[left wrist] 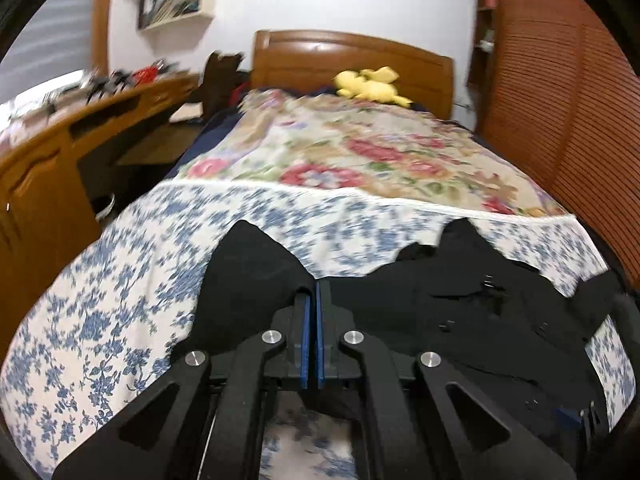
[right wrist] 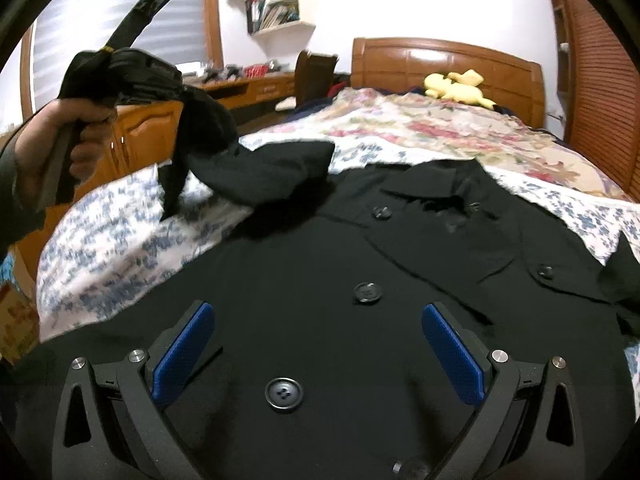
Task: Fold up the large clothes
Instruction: 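Grasp the coat side edge with the left tool and fold it inward over the sleeve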
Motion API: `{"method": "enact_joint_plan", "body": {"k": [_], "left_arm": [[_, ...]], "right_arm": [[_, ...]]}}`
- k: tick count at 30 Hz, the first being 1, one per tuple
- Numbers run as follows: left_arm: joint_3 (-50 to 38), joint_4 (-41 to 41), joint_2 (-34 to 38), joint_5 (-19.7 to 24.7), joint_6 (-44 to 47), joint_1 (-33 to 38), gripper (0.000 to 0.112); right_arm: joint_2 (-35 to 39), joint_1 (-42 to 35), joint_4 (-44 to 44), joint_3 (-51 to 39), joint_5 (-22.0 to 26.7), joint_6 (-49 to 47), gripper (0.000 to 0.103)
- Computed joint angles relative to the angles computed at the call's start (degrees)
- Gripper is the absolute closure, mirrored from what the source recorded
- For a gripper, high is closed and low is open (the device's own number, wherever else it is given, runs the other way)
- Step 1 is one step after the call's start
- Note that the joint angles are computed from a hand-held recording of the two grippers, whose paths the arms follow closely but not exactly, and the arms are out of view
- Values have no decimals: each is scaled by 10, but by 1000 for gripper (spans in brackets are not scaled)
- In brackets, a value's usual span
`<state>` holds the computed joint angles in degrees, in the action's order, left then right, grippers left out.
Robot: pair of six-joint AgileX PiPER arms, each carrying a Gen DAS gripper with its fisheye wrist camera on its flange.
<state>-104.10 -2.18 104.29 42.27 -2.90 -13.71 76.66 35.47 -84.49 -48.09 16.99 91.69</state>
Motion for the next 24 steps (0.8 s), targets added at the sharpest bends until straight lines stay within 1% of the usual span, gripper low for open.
{"method": "enact_joint_plan", "body": {"k": [1, 2, 3, 4, 8, 14, 16, 17, 19, 21, 24], "left_arm": [[6, 11, -10, -1, -5, -12, 109], [13, 18, -18, -2, -8, -22, 109], [18, 21, -24, -2, -8, -32, 109], [25, 23, -31, -3, -7, -42, 109], [56, 28, -55, -12, -11, -74, 109], [84, 74, -70, -19, -35, -127, 109], [88, 78, -71, -21, -40, -138, 109], [96, 76, -74, -26, -42, -142, 109], [107, 72, -78, -34, -40, -146, 109], [120, 88, -81, -41, -56, -163, 109], [123, 73, -81, -42, -46, -171, 109]], "right_arm": [[-8, -2, -26, 10, 3, 29, 0], [-14, -11, -48, 19, -9, 55, 0], [-17, -21, -50, 25, -25, 61, 0], [-20, -26, -40, 30, -30, 56, 0], [-24, -30, -75, 42, -25, 97, 0], [-32, -20, 9, 34, 0, 28, 0], [-32, -11, 17, 31, 16, 24, 0], [-31, -12, 16, 32, 17, 28, 0], [-25, -18, 34, 25, 9, 18, 0], [-19, -26, 58, 21, 1, 1, 0], [-24, -40, 107, 17, -17, -40, 0]]}}
